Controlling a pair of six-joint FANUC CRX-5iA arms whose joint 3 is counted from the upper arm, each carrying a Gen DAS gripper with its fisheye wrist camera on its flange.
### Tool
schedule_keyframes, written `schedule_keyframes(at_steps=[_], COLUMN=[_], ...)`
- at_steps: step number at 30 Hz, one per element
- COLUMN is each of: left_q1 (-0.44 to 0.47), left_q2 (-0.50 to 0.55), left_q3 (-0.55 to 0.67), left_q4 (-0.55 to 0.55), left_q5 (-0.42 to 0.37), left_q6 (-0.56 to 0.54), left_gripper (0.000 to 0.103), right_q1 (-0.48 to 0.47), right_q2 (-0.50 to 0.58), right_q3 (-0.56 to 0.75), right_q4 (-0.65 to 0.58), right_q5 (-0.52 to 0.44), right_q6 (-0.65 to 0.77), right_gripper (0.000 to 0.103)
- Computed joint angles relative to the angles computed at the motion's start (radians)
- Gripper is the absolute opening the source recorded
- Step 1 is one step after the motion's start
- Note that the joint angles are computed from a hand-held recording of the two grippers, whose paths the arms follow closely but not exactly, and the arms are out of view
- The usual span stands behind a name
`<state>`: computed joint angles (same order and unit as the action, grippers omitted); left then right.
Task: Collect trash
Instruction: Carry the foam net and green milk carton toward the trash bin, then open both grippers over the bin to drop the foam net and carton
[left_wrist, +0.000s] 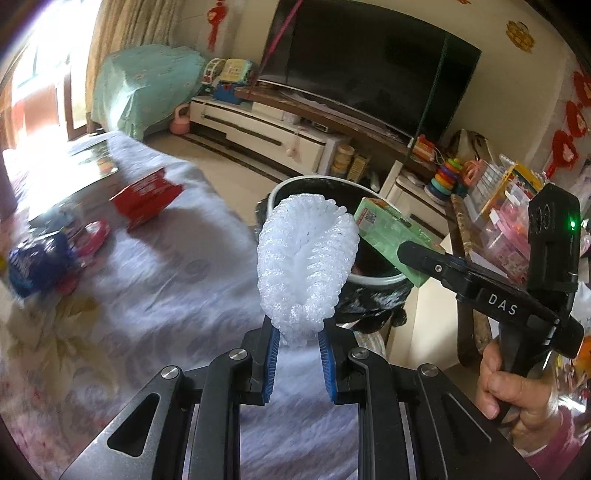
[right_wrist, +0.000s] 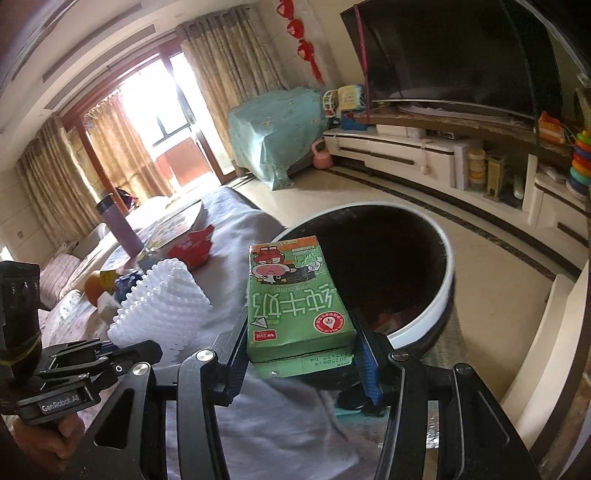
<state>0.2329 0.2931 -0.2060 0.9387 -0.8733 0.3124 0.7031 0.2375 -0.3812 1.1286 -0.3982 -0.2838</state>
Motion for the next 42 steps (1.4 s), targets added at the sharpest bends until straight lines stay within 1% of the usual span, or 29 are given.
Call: schedule_keyframes(at_steps=[5, 12, 15, 26, 34, 37, 39, 40, 41, 42], left_q1=[-0.034, -0.071, -0.081, -0.111, -0.124, -0.135, -0.139, -0.14, -0.138, -0.137], left_q2=[0.041, 0.103, 0.118, 0.206, 0.235, 0.24, 0.24, 0.242, 0.241, 0.239], left_q3=[0.056, 0.149, 0.172, 0.299, 0.347, 0.358, 0.359, 0.364, 0.359, 0.349], left_q4=[-0.025, -0.053, -0.059, -0.125, -0.162, -0.171, -0.179, -0.187, -0.178, -0.163], left_q5=[0.003, -0.001, 0.0, -0.041, -0.051, -0.043, -0.031, -0.031, -0.03, -0.027], left_q6=[0.034, 0.075, 0.082, 0.165, 0.205, 0.221, 0.235, 0.249, 0.248, 0.236], left_gripper=[0.019, 0.019, 0.019, 0.019, 0.021, 0.022, 0.03, 0.043, 0.05, 0.051], right_q1=[-0.017, -0.029, -0.035, -0.048, -0.059, -0.064, -0.065, -0.065, -0.065, -0.066], right_q2=[-0.007, 0.004, 0.01, 0.038, 0.051, 0.059, 0.063, 0.065, 0.066, 0.067], right_q3=[-0.002, 0.026, 0.038, 0.088, 0.116, 0.13, 0.138, 0.14, 0.145, 0.145], right_q4=[-0.029, -0.108, -0.136, -0.219, -0.287, -0.311, -0.32, -0.324, -0.334, -0.33], right_q5=[-0.012, -0.04, -0.046, -0.075, -0.079, -0.085, -0.09, -0.091, -0.095, -0.1], right_q6=[0.025, 0.109, 0.143, 0.243, 0.318, 0.349, 0.357, 0.359, 0.371, 0.368], right_gripper=[0.051, 0.051, 0.051, 0.051, 0.051, 0.051, 0.052, 0.052, 0.053, 0.053])
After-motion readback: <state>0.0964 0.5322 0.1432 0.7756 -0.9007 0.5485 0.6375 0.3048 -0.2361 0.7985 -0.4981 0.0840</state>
